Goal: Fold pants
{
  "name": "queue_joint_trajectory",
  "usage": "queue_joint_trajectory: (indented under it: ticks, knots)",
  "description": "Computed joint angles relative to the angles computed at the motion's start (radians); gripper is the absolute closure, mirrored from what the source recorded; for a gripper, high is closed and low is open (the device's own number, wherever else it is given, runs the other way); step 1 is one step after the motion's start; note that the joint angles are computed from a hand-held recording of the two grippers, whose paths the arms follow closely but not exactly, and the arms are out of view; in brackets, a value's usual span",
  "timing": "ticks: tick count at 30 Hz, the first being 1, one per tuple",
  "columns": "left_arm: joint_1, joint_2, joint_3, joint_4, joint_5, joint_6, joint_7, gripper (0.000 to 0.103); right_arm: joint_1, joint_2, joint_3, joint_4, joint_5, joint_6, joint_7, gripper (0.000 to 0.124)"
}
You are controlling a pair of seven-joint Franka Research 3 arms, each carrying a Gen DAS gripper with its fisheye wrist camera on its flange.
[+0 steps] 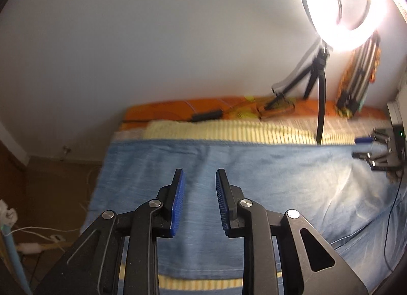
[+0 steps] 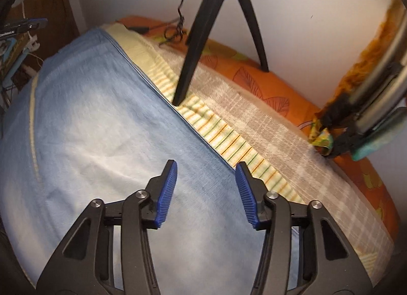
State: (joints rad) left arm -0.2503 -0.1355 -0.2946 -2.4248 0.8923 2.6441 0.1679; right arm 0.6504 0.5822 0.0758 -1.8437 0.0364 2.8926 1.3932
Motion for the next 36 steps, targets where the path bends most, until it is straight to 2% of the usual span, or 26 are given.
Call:
queue_joint_trajectory:
  ticks: [4, 11, 16, 17, 18, 19, 20, 24, 27, 30, 32, 33, 36]
  knots:
    - [-0.009, 0.125, 0.009, 0.061, 0.025, 0.046, 0.003, 0.083, -0.038, 0.070, 0.031, 0.072, 0.030, -0.025, -0.039, 0.075]
    - [-0.059, 0.288, 0.066, 0.130, 0.016, 0.117, 0.010, 0.083, -0.088, 0.109, 0.075, 0.134, 0.082, -0.084, -0.132, 0.076]
    - [-0.094, 0.325, 0.107, 0.151, 0.045, 0.132, -0.022, 0.083, -0.111, 0.109, 0.109, 0.139, 0.131, -0.102, -0.199, 0.104]
    - [-0.093, 0.322, 0.110, 0.150, 0.044, 0.140, -0.025, 0.081, -0.093, 0.102, 0.092, 0.127, 0.126, -0.087, -0.191, 0.110]
    - [-0.085, 0.315, 0.115, 0.140, 0.031, 0.168, -0.034, 0.067, -0.087, 0.093, 0.086, 0.112, 0.125, -0.072, -0.191, 0.113]
    - [-0.083, 0.307, 0.118, 0.135, 0.016, 0.164, -0.051, 0.047, -0.086, 0.088, 0.086, 0.099, 0.131, -0.053, -0.191, 0.114]
    - [-0.081, 0.295, 0.121, 0.127, 0.010, 0.158, -0.065, 0.040, -0.088, 0.079, 0.090, 0.082, 0.141, -0.038, -0.188, 0.116]
    - [-0.051, 0.237, 0.130, 0.098, 0.008, 0.173, -0.122, 0.039, -0.077, 0.007, 0.091, -0.013, 0.164, 0.046, -0.172, 0.118]
    - [-0.002, 0.222, 0.136, 0.076, -0.048, 0.284, -0.138, 0.038, -0.054, -0.065, 0.090, -0.104, 0.155, 0.123, -0.169, 0.118]
    - [0.017, 0.252, 0.139, 0.103, -0.115, 0.339, -0.146, 0.038, -0.049, -0.128, 0.111, -0.194, 0.163, 0.194, -0.172, 0.118]
    - [0.021, 0.289, 0.139, 0.140, -0.167, 0.352, -0.127, 0.038, -0.015, -0.167, 0.092, -0.249, 0.150, 0.231, -0.161, 0.118]
    - [0.032, 0.305, 0.124, 0.155, -0.234, 0.348, -0.085, 0.036, -0.014, -0.183, 0.099, -0.274, 0.147, 0.243, -0.166, 0.118]
    - [0.028, 0.333, 0.120, 0.189, -0.328, 0.293, -0.018, 0.035, -0.016, -0.228, 0.123, -0.344, 0.145, 0.271, -0.179, 0.119]
